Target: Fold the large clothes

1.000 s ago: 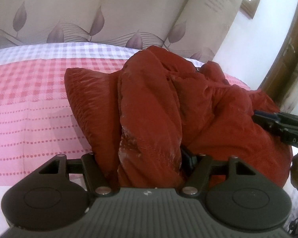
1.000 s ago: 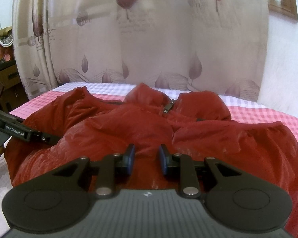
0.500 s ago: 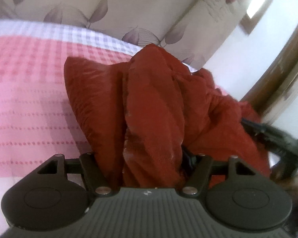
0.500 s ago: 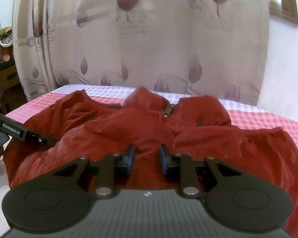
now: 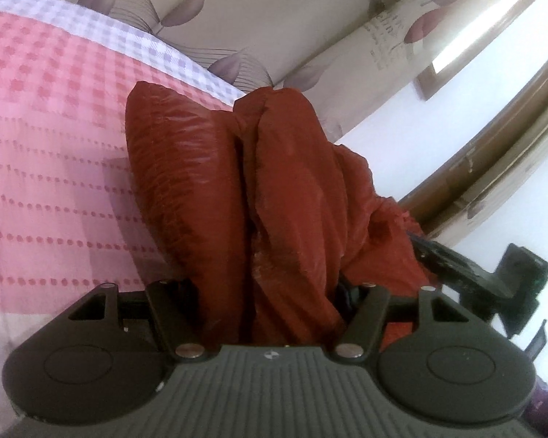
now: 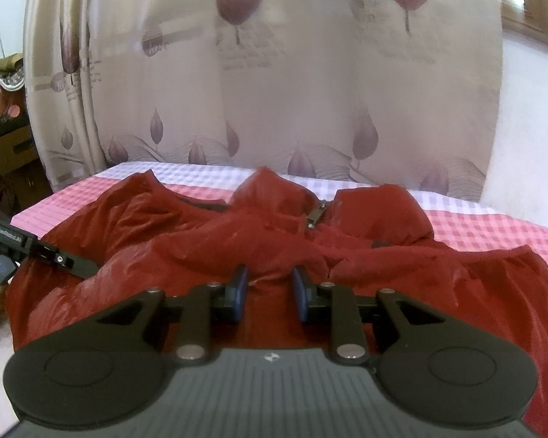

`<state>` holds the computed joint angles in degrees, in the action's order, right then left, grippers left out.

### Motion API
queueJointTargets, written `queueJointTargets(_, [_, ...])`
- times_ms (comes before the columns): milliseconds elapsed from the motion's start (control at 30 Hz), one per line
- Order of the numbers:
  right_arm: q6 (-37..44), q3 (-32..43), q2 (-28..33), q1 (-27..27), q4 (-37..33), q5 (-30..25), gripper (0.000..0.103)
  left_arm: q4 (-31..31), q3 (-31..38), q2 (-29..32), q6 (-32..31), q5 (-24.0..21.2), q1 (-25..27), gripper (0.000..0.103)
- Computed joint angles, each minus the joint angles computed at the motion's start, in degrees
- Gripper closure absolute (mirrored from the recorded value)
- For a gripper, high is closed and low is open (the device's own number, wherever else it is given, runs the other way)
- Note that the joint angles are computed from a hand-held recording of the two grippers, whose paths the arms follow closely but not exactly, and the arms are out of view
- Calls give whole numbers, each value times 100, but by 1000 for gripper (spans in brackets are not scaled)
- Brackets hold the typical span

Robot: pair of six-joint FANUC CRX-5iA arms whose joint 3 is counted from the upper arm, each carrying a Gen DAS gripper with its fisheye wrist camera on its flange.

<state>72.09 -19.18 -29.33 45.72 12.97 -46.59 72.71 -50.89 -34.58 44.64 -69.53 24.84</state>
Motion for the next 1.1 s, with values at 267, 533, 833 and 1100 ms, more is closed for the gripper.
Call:
queueJointTargets(267, [-125, 343, 200, -69, -202, -273, 77, 102, 33, 201, -184, -245, 68, 38])
queueJointTargets(533, [354, 570, 574, -319, -628, -353, 78, 679, -210, 105, -243, -441, 47, 43])
queueJointTargets(833, [652, 767, 694, -803, -1550, -414, 79, 733, 321, -123, 327, -421, -333, 43])
queueJointTargets(1100, [863, 860, 704, -1298, -2405, -422, 79, 677, 975, -138, 924, 580, -1632, 43])
